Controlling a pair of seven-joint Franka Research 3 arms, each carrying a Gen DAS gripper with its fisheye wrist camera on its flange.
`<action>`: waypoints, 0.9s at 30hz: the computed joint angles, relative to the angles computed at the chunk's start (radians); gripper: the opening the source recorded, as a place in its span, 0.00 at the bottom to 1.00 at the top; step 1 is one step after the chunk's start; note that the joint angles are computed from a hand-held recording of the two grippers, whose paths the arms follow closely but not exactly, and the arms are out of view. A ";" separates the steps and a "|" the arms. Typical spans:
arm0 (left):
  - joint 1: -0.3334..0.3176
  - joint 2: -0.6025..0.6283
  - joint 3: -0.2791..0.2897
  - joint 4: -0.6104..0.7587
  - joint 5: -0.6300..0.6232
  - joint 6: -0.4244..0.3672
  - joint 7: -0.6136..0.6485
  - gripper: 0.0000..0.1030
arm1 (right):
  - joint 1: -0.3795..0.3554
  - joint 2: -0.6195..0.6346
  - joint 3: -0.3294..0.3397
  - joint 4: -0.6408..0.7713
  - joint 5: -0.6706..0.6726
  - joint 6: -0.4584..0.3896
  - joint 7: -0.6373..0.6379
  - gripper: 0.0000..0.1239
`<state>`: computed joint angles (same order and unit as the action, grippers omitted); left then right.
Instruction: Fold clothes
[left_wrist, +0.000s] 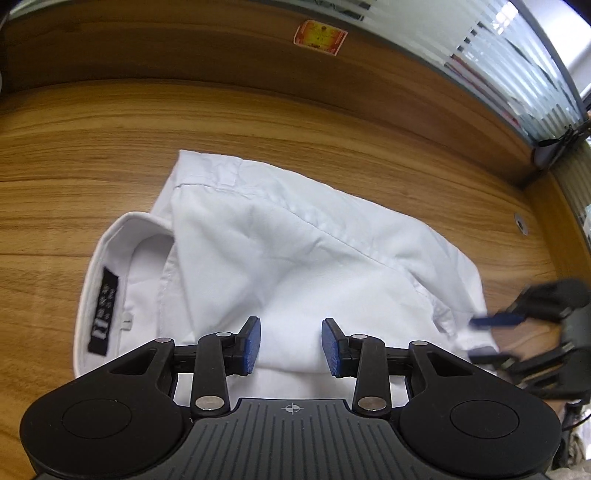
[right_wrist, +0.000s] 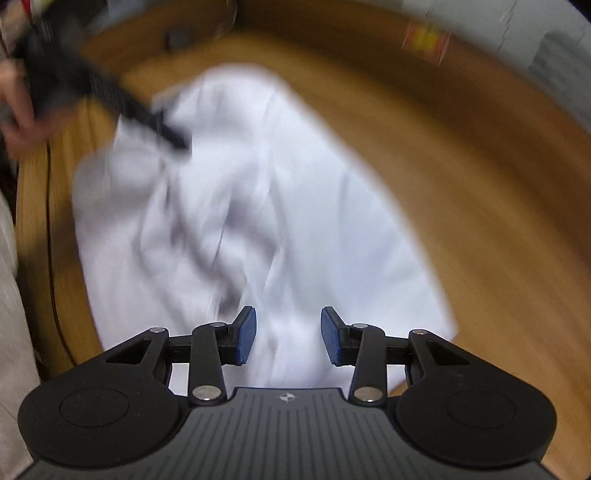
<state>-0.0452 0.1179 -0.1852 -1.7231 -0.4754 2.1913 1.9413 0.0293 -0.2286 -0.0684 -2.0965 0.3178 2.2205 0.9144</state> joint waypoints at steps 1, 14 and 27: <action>0.006 -0.016 0.001 -0.009 -0.018 -0.005 0.014 0.38 | -0.001 -0.002 0.004 -0.003 -0.019 -0.012 0.003 0.35; -0.016 -0.279 0.093 -0.258 -0.076 -0.034 0.127 0.48 | 0.016 0.159 -0.009 0.238 0.071 0.049 -0.070 0.38; -0.072 -0.387 0.121 -0.474 -0.085 0.021 -0.039 0.47 | -0.085 0.678 0.056 0.931 0.138 -0.362 -0.029 0.44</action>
<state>-0.1175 -0.2695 -0.0640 -2.1973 -0.5602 2.2119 1.9027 -0.0561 0.4495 -0.0121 -1.1660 0.4555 1.8590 0.8857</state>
